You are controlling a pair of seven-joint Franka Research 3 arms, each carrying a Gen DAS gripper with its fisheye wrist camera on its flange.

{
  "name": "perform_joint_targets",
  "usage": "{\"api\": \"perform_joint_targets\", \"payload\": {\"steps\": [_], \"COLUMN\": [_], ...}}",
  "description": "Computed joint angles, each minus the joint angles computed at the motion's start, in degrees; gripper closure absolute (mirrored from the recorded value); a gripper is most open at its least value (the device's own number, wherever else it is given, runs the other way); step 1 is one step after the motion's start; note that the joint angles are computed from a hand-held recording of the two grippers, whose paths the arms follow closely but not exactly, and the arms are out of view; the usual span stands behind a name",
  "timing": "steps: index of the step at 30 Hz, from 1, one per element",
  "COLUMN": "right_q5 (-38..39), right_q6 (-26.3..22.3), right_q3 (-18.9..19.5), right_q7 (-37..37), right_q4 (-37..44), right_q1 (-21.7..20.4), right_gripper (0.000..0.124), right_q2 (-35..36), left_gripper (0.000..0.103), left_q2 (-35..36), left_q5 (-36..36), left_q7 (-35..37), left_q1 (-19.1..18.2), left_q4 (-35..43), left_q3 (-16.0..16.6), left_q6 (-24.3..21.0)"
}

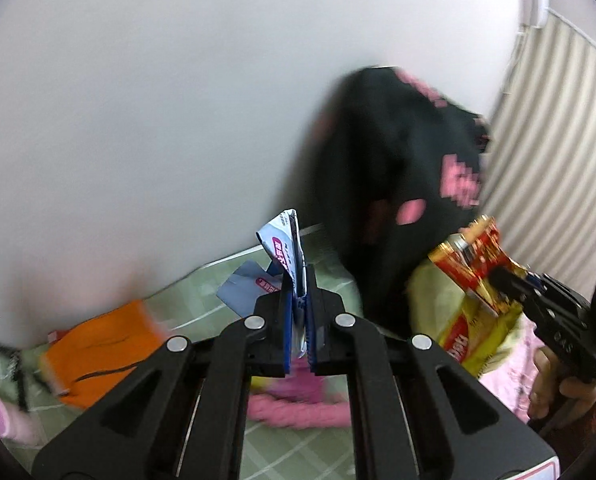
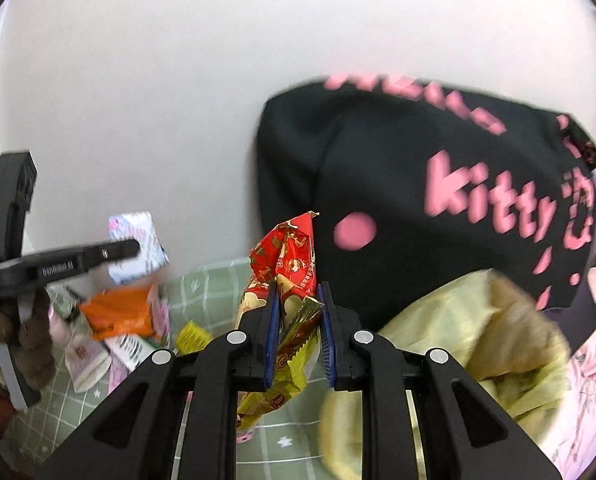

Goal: Collect trash
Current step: 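Lift the blue-white wrapper with the left tool while the right tool lifts the red-gold wrapper, then carry the red-gold wrapper in the right tool over the yellow bin while the left tool holds its wrapper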

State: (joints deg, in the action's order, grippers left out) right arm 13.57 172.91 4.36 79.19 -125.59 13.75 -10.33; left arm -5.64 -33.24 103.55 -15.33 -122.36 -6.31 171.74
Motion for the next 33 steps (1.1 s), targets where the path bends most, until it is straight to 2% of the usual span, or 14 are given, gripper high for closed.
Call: {"api": "perform_joint_targets", "payload": {"steps": [3,5,7,8,9,10,11,17,22,23,25,27,31,33], "right_q5": [-4.7,-7.48,-11.69,-11.5,-7.29,-6.2,-4.05,1.63,11.78,16.55,22.53,27.0,28.23,29.03], "right_q6": [1.35,2.11,2.8,2.62,2.23,2.11,2.21,2.0,0.69,-0.35,-2.34,-6.47,-11.31,-11.52], "right_q3": [1.21,1.91,4.08,2.99,0.56,-3.1,-4.92,-7.45,-13.08,-14.85,-16.22,-16.12,-12.3,-10.66], "right_q7": [3.68,6.12,10.1,10.23,7.17,6.61,5.5,0.67,-9.46,-13.71,-19.13,-23.58,-25.45,-26.29], "right_q4": [-1.09,-1.47,-1.81,-1.72,-1.61,-1.58,-1.7,-2.97,-2.0,-1.51,-1.14,-0.64,-0.84,-0.52], "right_q1": [-4.84,-8.72,-14.7,-15.09,-13.49,-10.46,-9.39,-7.67,3.65,7.93,12.51,15.54,15.31,14.49], "right_gripper": [0.106,0.106,0.106,0.106,0.106,0.106,0.106,0.106,0.106,0.106,0.106,0.106,0.106,0.104], "right_q2": [-3.21,-5.09,-6.84,-7.44,-7.93,-8.29,-8.76,-10.69,-9.11,-8.11,-6.49,-3.52,2.42,4.31], "left_gripper": [0.098,0.098,0.098,0.098,0.098,0.098,0.098,0.098,0.098,0.098,0.098,0.098,0.098,0.098], "left_q2": [1.9,3.87,5.92,6.88,7.86,9.44,10.37,12.76,8.13,6.82,4.32,2.16,-1.54,-2.83], "left_q5": [-7.28,-11.33,-14.8,-16.76,-18.21,-18.31,-16.95,-6.61,-1.93,-1.32,-0.06,0.62,2.77,3.96], "left_q7": [8.12,13.04,17.06,19.17,20.85,21.84,21.35,14.65,6.21,4.48,0.88,-2.09,-8.13,-10.26], "left_q1": [-2.46,-2.81,-2.53,-2.3,-1.97,-1.98,-1.86,-1.08,1.49,1.98,2.72,2.93,2.67,2.12], "left_q4": [5.2,9.42,13.55,15.52,17.25,19.76,20.86,22.66,15.94,13.64,9.13,4.97,-3.04,-5.56], "left_q3": [-0.41,-2.11,-4.24,-5.42,-6.56,-7.87,-8.8,-11.77,-9.74,-8.94,-7.26,-5.54,-2.8,-1.62], "left_q6": [-2.43,-4.58,-6.98,-8.45,-9.68,-11.13,-11.24,-9.43,-5.92,-4.96,-3.81,-3.43,-2.95,-2.69]}}
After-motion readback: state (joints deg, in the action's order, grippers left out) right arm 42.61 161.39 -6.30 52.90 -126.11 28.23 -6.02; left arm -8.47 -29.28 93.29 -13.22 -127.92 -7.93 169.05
